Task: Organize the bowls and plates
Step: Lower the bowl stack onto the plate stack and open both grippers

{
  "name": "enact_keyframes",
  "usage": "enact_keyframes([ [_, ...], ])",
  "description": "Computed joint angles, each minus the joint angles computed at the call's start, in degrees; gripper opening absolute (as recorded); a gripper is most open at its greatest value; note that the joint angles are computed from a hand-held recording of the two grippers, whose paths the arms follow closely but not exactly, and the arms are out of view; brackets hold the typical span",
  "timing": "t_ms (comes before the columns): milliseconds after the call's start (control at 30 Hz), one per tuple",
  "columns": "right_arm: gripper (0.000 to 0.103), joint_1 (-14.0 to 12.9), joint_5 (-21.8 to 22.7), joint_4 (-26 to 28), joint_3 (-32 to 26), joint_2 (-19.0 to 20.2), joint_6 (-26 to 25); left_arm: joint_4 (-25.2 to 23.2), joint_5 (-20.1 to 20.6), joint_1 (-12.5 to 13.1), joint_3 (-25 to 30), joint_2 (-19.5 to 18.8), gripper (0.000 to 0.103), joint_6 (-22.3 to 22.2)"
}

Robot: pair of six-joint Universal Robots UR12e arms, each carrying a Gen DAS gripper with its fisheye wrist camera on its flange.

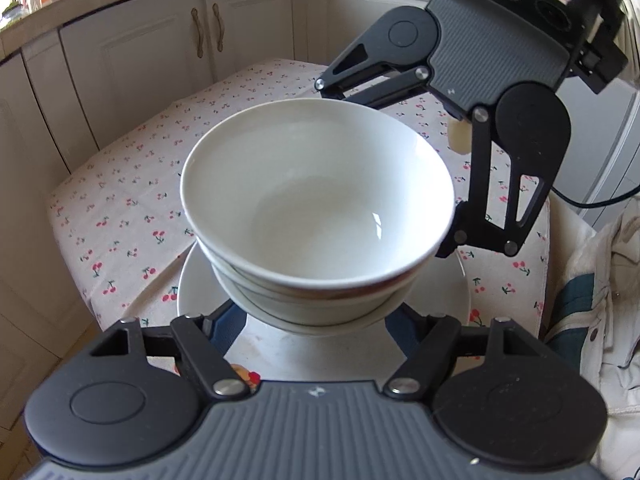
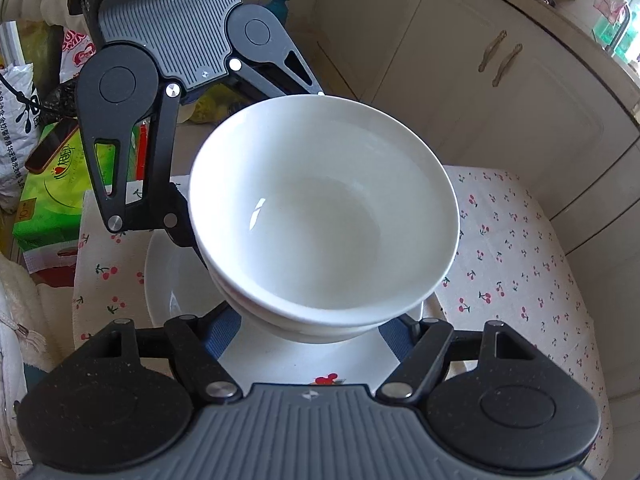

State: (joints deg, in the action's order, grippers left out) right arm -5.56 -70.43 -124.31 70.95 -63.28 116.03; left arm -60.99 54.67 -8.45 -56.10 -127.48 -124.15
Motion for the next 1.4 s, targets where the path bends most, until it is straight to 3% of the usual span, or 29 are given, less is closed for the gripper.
enact_keyframes([
  [600, 0.08, 0.21, -0.2, 4.42, -3.15, 1.86, 0.4, -3.07, -0.12, 0.13, 0.97, -0.35, 0.076, -0.08],
  [900, 0.08, 0.07, 0.11, 3.32, -2.67, 1.79, 2.52, -3.47, 0.05, 0.1, 1.78, -0.83, 0.076, -1.02],
  [1133, 0.081, 0.23, -0.35, 0.75, -1.2, 1.23, 3.72, 1.12, 1.11, -0.06, -0.87, 0.33, 0.076, -1.86],
  [1233, 0.09, -0.06, 0.97, 0.98, -1.14, 1.08, 5.58, 3.47, 1.21, -0.1, -2.1, 0.88, 0.079, -2.58],
  [1400, 0.096, -0.16, 0.71, -2.1, 0.58, 0.2, 6.98, 9.31, 1.17, 0.05, -4.73, 2.25, 0.088, -6.14],
])
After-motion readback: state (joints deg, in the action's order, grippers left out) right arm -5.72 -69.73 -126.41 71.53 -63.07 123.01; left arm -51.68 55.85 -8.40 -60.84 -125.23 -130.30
